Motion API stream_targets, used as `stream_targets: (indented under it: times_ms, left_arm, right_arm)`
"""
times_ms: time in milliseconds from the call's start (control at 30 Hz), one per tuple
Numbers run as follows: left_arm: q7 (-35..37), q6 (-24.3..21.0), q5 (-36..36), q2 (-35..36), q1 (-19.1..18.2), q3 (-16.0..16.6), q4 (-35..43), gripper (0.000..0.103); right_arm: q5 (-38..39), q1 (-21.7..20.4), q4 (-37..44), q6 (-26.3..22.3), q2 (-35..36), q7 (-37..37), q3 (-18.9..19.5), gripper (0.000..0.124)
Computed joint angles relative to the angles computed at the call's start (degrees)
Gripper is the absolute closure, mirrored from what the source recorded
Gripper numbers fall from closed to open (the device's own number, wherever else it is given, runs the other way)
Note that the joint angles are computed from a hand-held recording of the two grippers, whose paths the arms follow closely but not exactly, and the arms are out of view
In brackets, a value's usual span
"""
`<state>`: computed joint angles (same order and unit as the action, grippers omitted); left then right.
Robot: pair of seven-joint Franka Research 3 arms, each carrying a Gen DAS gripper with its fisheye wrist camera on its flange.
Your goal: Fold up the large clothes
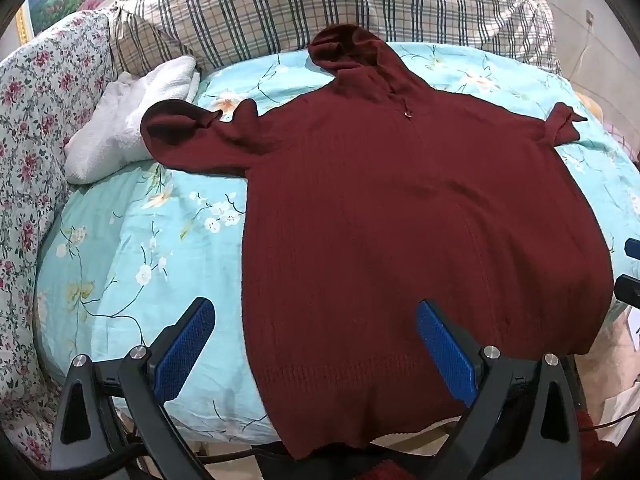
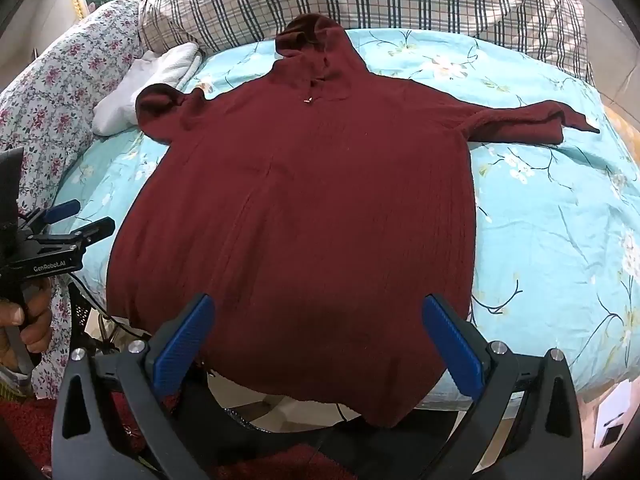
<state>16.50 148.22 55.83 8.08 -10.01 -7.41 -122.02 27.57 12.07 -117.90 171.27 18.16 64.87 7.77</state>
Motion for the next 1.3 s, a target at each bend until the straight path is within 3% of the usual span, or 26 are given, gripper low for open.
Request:
stream_targets:
  times_ms: [233,433,700,1300]
  left_arm:
    - [1.71,-1.62,-0.89,0.24,-0.21,-0.18,1.08,0.002]
    - [1.94,-1.50,-1.40,0.18,-0.31,-0.21,1.27,0.002]
    - [0.93,1.22,-1.36,0.72,-0.12,0.18,1.14,0.002]
    - [2.35,2.03,-2.81,1.63,-0.11,0.48,1.82,0.002]
  right_arm:
    - [-1.18,0.88,0.83,-0.65,-0.05,1.75,-1.16,0.021]
    - [1.19,-0.91,0.19,1.38,0.02,-1.21,0.98,0.021]
    - [1.44,-0.54,0.26,1.28,0.05,-1.37,0.69,0.021]
    - [1.48,-0.29,0.92,-0.36,-0.05,-0.25,0.45,0.021]
